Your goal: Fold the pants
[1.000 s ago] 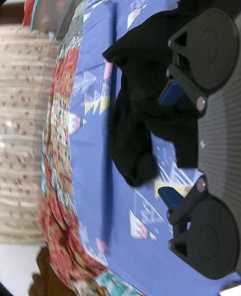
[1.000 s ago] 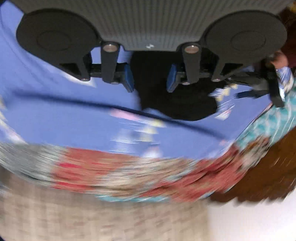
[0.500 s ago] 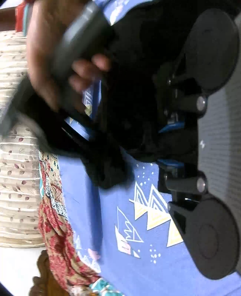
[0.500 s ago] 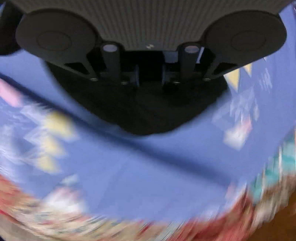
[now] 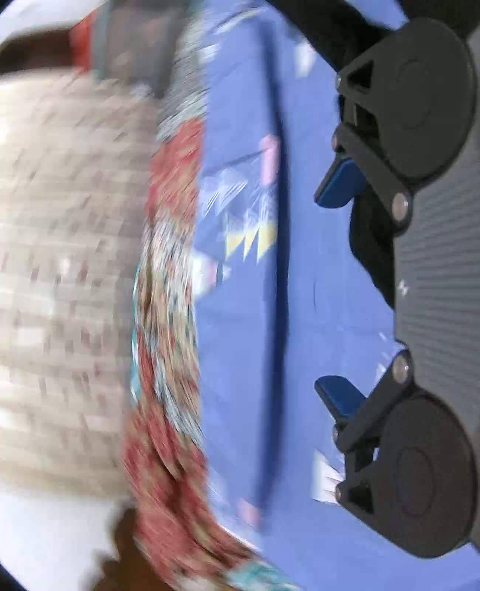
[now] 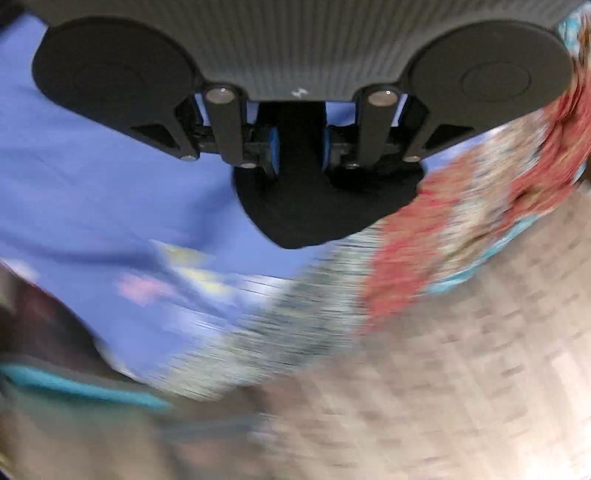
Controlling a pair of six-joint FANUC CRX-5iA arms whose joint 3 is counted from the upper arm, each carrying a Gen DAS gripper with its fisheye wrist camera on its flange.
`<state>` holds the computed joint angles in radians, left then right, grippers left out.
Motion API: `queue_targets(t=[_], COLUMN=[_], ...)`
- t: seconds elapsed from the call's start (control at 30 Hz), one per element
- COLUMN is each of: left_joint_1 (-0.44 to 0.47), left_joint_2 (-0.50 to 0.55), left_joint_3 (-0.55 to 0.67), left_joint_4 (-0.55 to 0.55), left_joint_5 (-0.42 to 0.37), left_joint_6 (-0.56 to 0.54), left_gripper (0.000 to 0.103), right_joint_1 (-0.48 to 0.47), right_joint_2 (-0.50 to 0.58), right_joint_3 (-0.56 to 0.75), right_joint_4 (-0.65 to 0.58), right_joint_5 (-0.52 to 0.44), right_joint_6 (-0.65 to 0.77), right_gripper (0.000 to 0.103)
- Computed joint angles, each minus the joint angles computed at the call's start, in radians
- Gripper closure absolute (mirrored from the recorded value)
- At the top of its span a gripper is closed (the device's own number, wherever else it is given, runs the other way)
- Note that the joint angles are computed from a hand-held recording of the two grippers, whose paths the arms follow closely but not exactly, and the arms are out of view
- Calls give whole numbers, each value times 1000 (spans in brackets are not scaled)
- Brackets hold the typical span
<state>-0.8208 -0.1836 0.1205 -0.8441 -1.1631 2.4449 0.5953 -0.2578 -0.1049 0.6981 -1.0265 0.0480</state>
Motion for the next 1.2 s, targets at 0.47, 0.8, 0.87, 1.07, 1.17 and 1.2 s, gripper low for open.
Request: queue_targets(t=[0.47,0.8,0.87,1.07,1.17,1.2], left_joint_1=[-23,-83,-94,-164,-198,-202], left_joint_2=[199,94,64,44,66,69], left_joint_3=[110,87,79,80,98,101], left_joint_4=[93,-3,-10,-42,-74,-77], left_joint_5=[-70,-66,-74,-132,-169,-173], left_joint_6=[-429,-326,-281,-221,-208,-202], left_gripper=[84,87,87,87,87,87], right_joint_1=[58,122,95,263,356,356], right_joint_2=[-226,-167,-196,-287,-265,-239], right_joint_3=[-280,-310,-299,-389,-331,-309], right_joint_4=[115,427,350,389,253,201], right_joint_5=[-409,-529,-641,-426,-326,-296], right_joint_6=[-489,-363,-496,90,445,510], right_gripper=[68,37,37,43,43,43])
